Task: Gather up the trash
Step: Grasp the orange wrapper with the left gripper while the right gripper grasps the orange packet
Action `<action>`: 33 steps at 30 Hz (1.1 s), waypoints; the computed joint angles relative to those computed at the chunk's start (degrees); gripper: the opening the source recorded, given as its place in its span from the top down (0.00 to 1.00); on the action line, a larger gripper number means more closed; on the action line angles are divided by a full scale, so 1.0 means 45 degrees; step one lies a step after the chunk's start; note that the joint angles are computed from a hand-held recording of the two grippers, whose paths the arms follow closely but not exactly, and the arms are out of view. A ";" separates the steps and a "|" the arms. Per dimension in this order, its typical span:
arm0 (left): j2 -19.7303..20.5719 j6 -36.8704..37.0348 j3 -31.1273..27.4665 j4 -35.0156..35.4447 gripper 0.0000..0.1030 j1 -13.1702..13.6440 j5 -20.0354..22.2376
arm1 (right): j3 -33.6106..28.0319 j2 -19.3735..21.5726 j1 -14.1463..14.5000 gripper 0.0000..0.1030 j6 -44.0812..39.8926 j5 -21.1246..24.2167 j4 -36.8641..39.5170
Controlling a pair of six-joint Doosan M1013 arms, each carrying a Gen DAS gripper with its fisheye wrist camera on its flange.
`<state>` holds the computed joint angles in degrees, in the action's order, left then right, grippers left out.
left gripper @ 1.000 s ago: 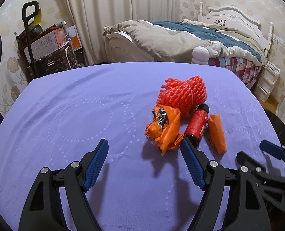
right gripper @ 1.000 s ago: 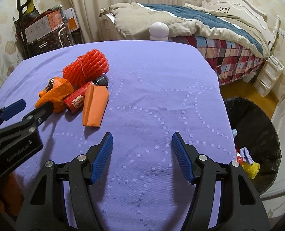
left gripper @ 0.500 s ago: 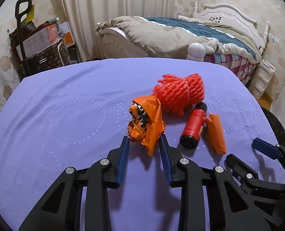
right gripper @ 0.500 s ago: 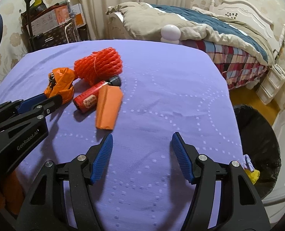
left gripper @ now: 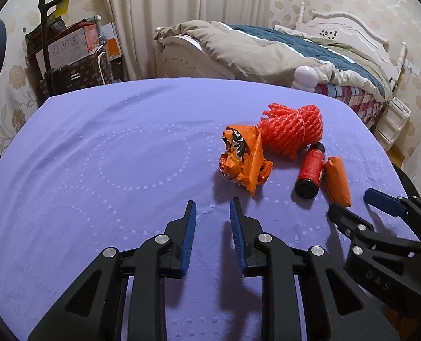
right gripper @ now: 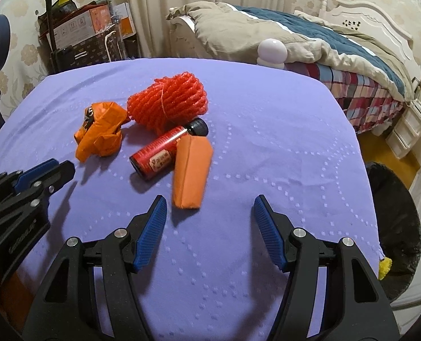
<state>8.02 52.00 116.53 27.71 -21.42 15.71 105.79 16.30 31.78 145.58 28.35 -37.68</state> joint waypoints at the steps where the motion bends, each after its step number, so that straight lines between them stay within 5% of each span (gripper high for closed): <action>1: -0.0008 -0.0089 0.0014 0.0104 0.68 -0.0012 -0.0024 | -0.0034 0.0029 -0.0001 0.40 0.0031 0.0017 -0.0002; 12: -0.0123 -0.2474 0.0142 0.2517 0.32 -0.0182 -0.0367 | -0.0336 0.0242 -0.0152 0.70 -0.0004 0.0016 -0.0056; 15: -0.0052 -0.2435 0.0071 0.2517 0.30 -0.0219 -0.0343 | -0.0290 0.0209 -0.0216 0.79 0.0083 -0.0027 -0.0078; 30: 0.0755 -0.0688 -0.0914 0.0803 0.29 -0.0206 0.0141 | -0.0174 0.0138 -0.0703 0.79 0.0093 -0.0268 0.0090; 33: 0.0938 0.1105 -0.1151 -0.1012 0.44 -0.0079 0.0382 | -0.0234 0.0185 -0.0679 0.79 0.0079 -0.0164 -0.0008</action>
<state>12.24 56.97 111.36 23.16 -21.78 17.43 104.74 17.13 28.73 145.94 27.61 -37.71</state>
